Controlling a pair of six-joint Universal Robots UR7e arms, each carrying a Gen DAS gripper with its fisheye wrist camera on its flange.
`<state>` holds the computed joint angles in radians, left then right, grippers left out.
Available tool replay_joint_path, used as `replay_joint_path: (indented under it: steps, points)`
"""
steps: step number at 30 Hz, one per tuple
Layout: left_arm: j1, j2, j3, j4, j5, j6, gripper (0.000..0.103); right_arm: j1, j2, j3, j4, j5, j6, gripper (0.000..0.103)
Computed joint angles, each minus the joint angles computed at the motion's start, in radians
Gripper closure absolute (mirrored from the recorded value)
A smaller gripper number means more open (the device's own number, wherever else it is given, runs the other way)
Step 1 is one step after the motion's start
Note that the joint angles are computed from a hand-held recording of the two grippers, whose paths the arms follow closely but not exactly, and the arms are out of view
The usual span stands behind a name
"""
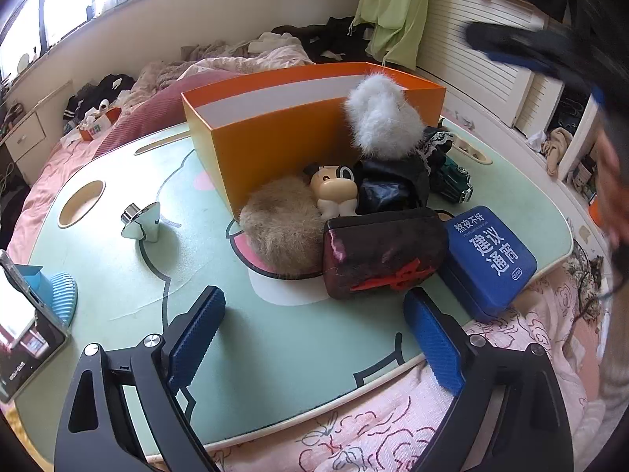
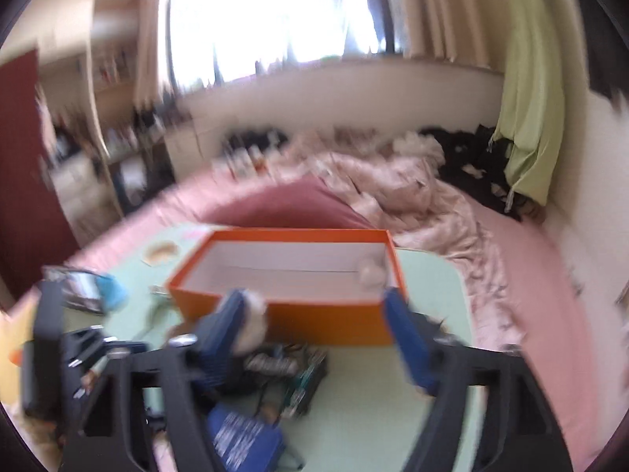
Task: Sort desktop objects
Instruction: 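Grasp the white fluffy pompom in the box with the left gripper and set it on the pile, then grasp the clear bubble-wrap bag in the box with the right gripper and set it on the pile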
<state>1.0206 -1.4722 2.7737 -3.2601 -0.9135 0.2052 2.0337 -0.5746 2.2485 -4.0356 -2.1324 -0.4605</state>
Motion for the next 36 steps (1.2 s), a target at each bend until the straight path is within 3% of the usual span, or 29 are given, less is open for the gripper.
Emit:
replay_joint_path:
  steps: [1, 4, 6, 10, 13, 15, 18, 21, 29, 32, 36]
  points:
    - [0.000, 0.000, 0.000, -0.001, 0.000, 0.001, 0.011, 0.016, 0.015, -0.083, 0.105, -0.088, -0.009, 0.056]
    - [0.003, 0.005, -0.002, -0.007, -0.004, 0.005, 0.011, 0.027, 0.054, -0.278, 0.419, -0.266, -0.020, 0.061]
    - [0.006, 0.004, -0.003, -0.007, -0.008, 0.011, 0.011, 0.015, 0.087, -0.388, 0.628, -0.389, 0.029, 0.065]
    - [0.011, 0.005, -0.006, -0.012, -0.014, 0.021, 0.010, -0.042, 0.138, -0.540, 0.943, -0.463, 0.135, 0.069]
    - [0.012, 0.006, -0.005, -0.015, -0.016, 0.023, 0.010, -0.066, 0.199, -0.622, 1.022, -0.567, 0.152, 0.070]
    - [0.013, 0.006, -0.005, -0.015, -0.018, 0.025, 0.010, -0.085, 0.210, -0.644, 1.085, -0.580, 0.199, 0.072]
    - [0.020, 0.003, -0.008, -0.016, -0.022, 0.038, 0.010, -0.089, 0.253, -0.665, 1.011, -0.633, 0.131, 0.073]
    - [0.023, -0.001, -0.008, -0.011, -0.026, 0.037, 0.010, -0.086, 0.210, -0.613, 1.001, -0.563, 0.145, 0.074]
    - [0.022, 0.000, -0.009, -0.010, -0.025, 0.035, 0.010, 0.002, -0.046, -0.288, 0.785, -0.175, 0.182, 0.073]
    - [0.023, -0.001, -0.010, -0.009, -0.026, 0.037, 0.010, 0.038, -0.121, -0.146, 0.710, -0.064, 0.183, 0.073]
    - [0.023, -0.002, -0.010, -0.008, -0.026, 0.037, 0.010, 0.033, -0.141, -0.042, 0.717, 0.040, 0.210, 0.072]
